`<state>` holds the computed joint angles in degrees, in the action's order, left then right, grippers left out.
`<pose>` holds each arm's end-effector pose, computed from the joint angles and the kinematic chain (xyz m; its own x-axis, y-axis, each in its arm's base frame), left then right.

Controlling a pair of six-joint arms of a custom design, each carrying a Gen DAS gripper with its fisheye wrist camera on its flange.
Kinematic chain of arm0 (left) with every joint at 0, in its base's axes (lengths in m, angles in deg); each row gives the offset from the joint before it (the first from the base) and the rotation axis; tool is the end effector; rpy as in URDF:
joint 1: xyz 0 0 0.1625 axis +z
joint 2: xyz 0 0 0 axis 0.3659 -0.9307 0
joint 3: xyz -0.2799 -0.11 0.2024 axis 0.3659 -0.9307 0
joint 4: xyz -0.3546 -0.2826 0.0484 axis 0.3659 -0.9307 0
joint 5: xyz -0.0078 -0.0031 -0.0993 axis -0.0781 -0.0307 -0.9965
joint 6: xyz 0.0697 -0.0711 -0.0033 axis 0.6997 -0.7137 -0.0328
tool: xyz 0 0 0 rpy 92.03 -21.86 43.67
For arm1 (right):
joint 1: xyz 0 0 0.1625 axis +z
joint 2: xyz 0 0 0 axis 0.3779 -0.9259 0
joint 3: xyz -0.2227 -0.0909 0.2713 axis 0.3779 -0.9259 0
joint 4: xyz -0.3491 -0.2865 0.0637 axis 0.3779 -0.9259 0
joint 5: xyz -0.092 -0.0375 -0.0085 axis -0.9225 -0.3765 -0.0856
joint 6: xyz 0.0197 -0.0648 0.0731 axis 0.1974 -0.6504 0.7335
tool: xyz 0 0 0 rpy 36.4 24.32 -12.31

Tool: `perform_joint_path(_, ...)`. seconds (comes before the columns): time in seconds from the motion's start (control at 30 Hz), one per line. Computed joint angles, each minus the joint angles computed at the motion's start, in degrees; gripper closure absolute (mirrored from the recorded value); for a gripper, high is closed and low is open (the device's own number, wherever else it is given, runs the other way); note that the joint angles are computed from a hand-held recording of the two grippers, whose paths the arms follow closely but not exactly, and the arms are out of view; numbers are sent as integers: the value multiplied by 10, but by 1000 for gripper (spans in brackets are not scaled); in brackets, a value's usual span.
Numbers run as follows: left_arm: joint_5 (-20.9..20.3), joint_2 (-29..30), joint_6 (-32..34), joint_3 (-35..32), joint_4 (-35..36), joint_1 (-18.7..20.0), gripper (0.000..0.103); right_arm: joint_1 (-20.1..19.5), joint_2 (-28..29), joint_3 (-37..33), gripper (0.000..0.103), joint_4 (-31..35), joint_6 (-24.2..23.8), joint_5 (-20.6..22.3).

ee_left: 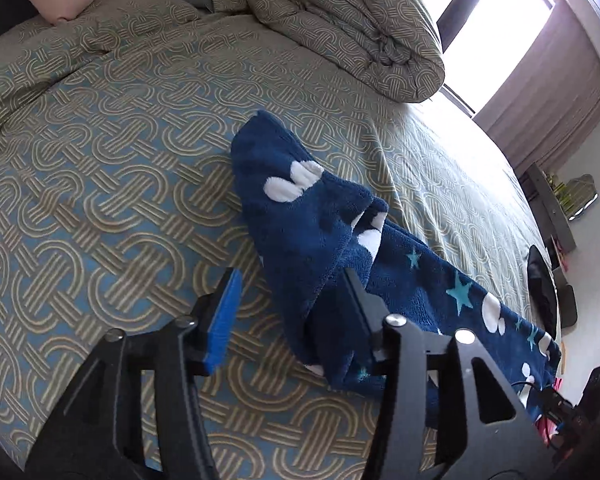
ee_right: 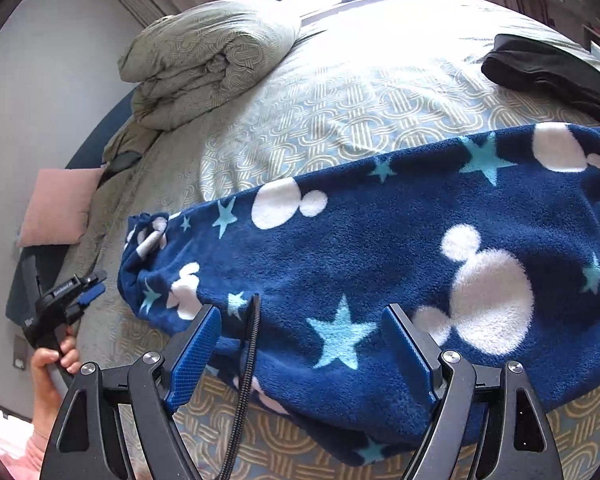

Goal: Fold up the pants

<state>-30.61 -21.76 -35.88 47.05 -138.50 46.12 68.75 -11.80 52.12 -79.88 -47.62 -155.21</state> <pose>-0.1054 -0.7597 0.2966 -0.8949 -0.0868 -0.4378 0.1904 0.8130 -0.5503 0.1142 -0.6843 0.2253 -0.9537 0.1270 0.2726 -0.0495 0.8278 -0.5588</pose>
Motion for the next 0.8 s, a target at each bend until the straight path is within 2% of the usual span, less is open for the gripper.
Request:
perform_joint_path(0.03,3,3,22,-1,-1,-4,33,2,9,-9,19,1,1,4)
perform_joint_path(0.13,18,39,101,-21,-11,-19,22,12,30,-33,19,12,-4,10)
perform_joint_path(0.17,29,58,124,-35,-7,-23,21,16,36,-40,19,16,-9,9)
perform_joint_path(0.3,118,139,180,-103,23,-32,21,33,54,-58,19,25,-36,-9)
perform_joint_path(0.37,162,168,193,-129,30,-32,21,39,57,-60,19,26,-47,-25)
perform_joint_path(0.4,170,176,193,-138,36,-30,20,41,57,-60,19,27,-49,-32)
perform_joint_path(0.47,155,177,173,-147,48,-24,36,40,54,-58,19,30,-45,-39)
perform_joint_path(0.5,146,174,155,-150,57,-20,65,39,53,-58,19,32,-40,-42)
perform_joint_path(0.53,141,172,135,-156,69,-16,80,38,52,-57,19,33,-34,-44)
perform_joint_path(0.63,63,141,84,-151,75,-4,87,32,47,-54,19,32,-14,-39)
perform_joint_path(0.8,-23,97,104,-102,-8,-17,87,27,34,-43,19,27,-12,-26)
